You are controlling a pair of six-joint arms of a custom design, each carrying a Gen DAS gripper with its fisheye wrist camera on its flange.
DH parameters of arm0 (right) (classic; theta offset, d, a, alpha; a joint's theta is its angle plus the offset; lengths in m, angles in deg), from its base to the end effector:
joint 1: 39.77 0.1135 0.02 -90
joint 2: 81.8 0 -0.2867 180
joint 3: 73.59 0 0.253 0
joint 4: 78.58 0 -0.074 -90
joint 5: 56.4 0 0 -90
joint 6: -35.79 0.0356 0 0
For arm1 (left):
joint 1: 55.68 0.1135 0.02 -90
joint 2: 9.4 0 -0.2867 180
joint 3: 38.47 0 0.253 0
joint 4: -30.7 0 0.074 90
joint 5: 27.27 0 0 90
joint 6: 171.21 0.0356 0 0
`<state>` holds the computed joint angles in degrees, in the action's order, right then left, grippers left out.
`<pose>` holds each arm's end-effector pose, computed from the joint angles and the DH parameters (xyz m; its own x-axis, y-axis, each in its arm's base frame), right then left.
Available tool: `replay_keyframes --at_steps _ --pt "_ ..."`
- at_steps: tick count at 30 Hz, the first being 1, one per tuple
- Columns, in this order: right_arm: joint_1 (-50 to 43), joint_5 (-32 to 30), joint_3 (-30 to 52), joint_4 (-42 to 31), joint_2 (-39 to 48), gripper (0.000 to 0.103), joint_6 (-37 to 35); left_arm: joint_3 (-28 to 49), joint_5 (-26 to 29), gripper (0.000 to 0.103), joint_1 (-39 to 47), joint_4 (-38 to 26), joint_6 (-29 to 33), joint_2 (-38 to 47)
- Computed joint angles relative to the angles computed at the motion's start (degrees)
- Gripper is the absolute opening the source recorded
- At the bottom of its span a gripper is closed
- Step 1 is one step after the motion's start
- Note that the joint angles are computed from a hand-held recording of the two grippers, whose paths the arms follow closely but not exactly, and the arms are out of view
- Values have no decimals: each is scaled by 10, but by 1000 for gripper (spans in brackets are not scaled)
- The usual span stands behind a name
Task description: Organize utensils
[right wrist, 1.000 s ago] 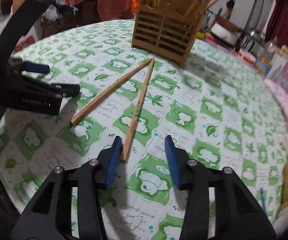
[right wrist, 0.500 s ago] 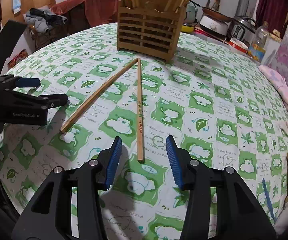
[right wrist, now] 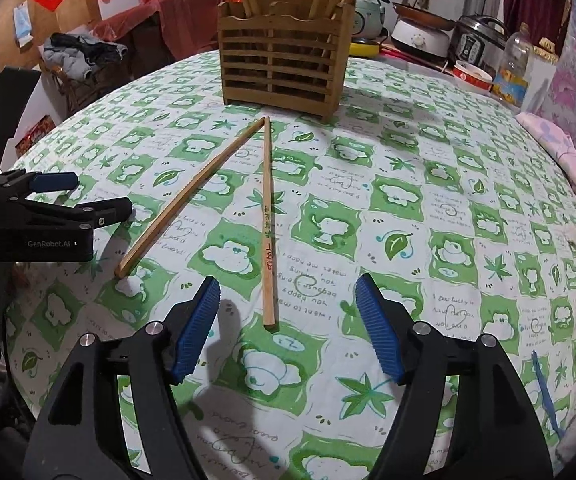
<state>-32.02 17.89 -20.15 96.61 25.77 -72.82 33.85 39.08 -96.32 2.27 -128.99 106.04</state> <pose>0.3065 0.0514 0.0891 -0.7188 -0.4079 -0.5630 -0.5251 0.8493 0.0552 0.2837 -0.2247 0.0983 -0.8542 -0.1608 -0.4945 -0.1969 0.9802 0.0213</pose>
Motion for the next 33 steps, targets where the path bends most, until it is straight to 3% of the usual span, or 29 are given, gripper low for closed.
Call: replay_keyframes --at_steps 10,13,16,21,25,27,29,31,33 --pt "-7 -9 4 -7 1 69 8 43 46 98 21 -63 3 11" --pt "-11 -13 -1 3 -3 69 13 22 55 97 9 -27 3 -7" --pt "-18 -25 -9 17 -11 69 17 1 25 97 -25 7 -2 -31" --pt "-42 -40 -27 54 -23 68 51 52 9 97 -68 -16 48 6" --pt "-90 -91 -14 55 -12 68 95 85 0 73 -79 -40 71 34" --pt "-111 -123 2 43 2 68 110 61 28 48 -71 1 85 24" --pt "-121 -141 11 38 11 67 116 51 30 6 -67 11 85 18" --pt "-118 -144 10 38 12 67 111 37 6 6 -62 9 71 10" --pt "-105 -143 6 33 8 67 86 3 17 6 -42 27 56 -12"
